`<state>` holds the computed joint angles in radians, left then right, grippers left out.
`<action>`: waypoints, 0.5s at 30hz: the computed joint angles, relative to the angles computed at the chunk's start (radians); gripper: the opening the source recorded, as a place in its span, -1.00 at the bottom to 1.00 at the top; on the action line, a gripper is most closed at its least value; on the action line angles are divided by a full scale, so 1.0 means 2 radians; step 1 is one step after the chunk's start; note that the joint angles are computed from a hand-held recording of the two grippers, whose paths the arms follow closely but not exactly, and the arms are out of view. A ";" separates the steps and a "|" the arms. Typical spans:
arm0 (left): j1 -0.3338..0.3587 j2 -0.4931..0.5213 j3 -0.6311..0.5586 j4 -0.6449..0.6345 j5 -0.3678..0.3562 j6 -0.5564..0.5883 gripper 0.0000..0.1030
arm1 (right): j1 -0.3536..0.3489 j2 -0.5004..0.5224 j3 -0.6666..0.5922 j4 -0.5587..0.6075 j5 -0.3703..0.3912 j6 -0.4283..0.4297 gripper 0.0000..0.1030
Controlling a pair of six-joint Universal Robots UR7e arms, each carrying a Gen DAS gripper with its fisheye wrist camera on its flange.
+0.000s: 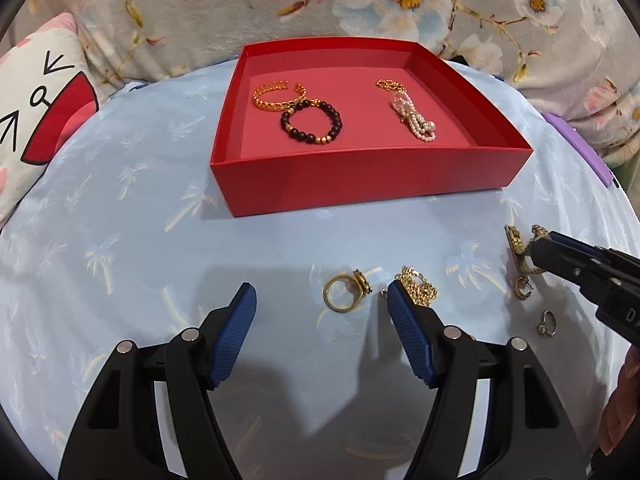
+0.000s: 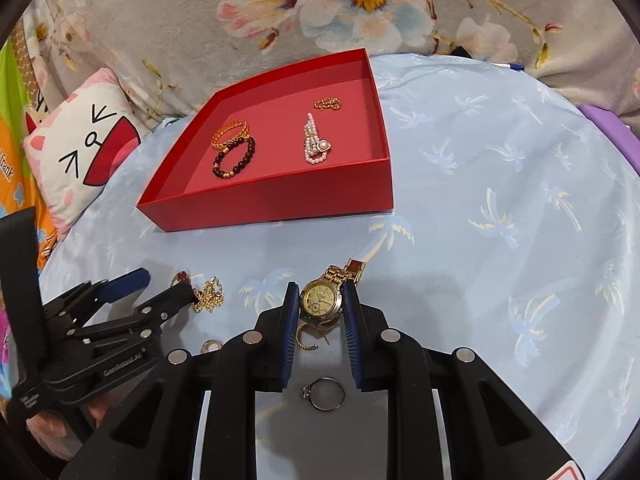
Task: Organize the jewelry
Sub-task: 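Lower the right tool onto the gold watch and close on it, then grasp the gold ring with the left tool while the right tool lifts the watch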
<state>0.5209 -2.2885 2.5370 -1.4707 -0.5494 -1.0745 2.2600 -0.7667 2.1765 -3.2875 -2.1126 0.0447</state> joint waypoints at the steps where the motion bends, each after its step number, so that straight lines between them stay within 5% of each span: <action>1: 0.004 0.003 0.001 -0.010 0.000 0.010 0.26 | 0.000 -0.001 0.001 -0.001 0.001 -0.001 -0.60; 8: 0.007 -0.001 0.012 -0.066 -0.007 0.070 -0.37 | -0.001 -0.007 0.003 -0.005 0.008 -0.002 -0.60; 15: 0.001 -0.011 0.015 -0.072 -0.015 0.077 -0.57 | 0.003 -0.011 0.005 -0.005 0.011 -0.005 -0.60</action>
